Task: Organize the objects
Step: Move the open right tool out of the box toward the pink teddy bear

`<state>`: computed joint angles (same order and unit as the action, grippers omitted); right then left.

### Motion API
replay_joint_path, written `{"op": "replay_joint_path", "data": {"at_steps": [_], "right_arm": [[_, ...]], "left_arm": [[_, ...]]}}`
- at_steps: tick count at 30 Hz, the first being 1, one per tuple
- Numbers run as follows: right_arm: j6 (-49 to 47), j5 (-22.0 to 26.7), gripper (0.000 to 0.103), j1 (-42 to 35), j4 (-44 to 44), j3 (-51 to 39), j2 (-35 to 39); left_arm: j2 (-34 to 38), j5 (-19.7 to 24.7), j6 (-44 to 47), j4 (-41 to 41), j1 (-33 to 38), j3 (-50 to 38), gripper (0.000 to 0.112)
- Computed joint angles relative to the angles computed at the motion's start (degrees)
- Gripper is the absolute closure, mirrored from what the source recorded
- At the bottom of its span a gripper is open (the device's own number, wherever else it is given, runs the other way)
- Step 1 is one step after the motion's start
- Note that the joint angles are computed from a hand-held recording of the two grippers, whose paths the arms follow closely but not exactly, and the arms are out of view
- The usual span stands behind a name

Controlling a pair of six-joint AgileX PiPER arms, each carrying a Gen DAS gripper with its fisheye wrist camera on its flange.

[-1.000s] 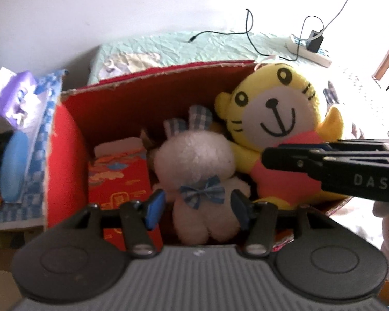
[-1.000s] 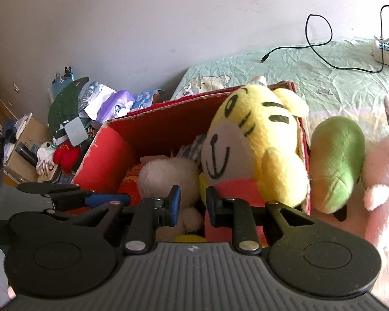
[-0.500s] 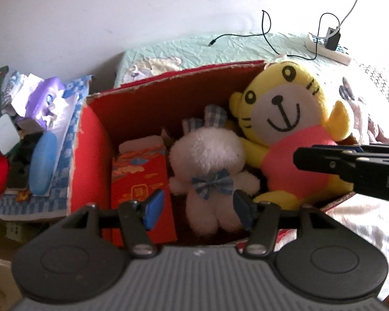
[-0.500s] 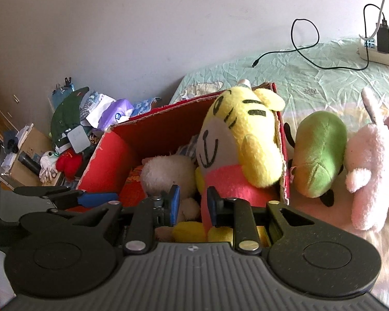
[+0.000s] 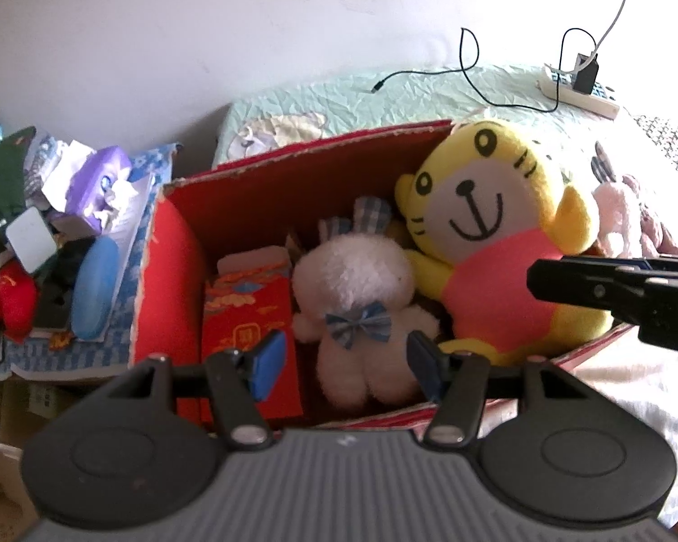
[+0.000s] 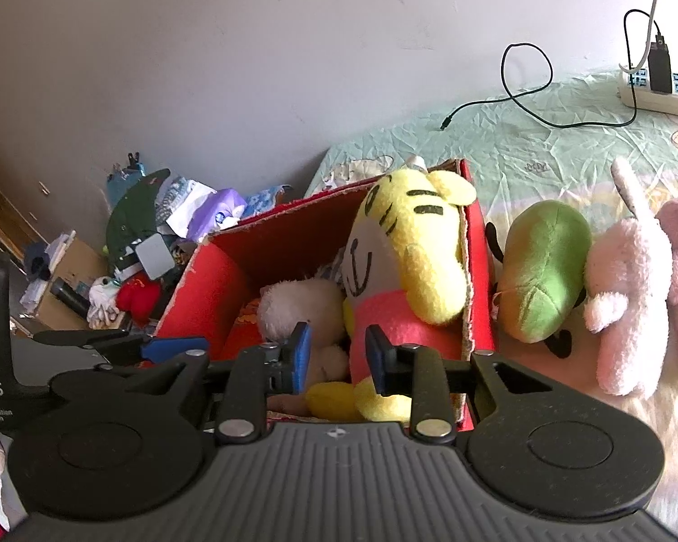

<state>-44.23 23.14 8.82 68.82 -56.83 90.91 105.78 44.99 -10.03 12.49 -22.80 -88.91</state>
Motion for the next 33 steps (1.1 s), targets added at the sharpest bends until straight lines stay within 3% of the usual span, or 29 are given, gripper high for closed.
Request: {"op": "replay_joint_path", "data": {"at_steps": [6, 20, 27, 33], "right_arm": [[-7.22, 7.88, 0.073, -5.62, 4.36, 0.22, -0.35], [-15.93, 29.95, 0.073, -25.55, 1.10, 0.62, -0.53], [-17.76, 36.87, 0.073, -38.61, -2.90, 0.23, 2.30], [-17.11, 37.32, 0.072, -47.22, -6.11, -0.72, 5.59]], "left_arm": [[-1.00, 1.64, -9.57, 7.65, -4.41, -0.05, 0.049], [0.09, 10.34, -27.98, 20.97, -19.54, -5.39, 0.048], [2.92, 7.96, -27.44, 16.83, -24.75, -9.57, 0.048], [8.69, 2.83, -22.18, 6.38, -25.55, -14.63, 0.050]]}}
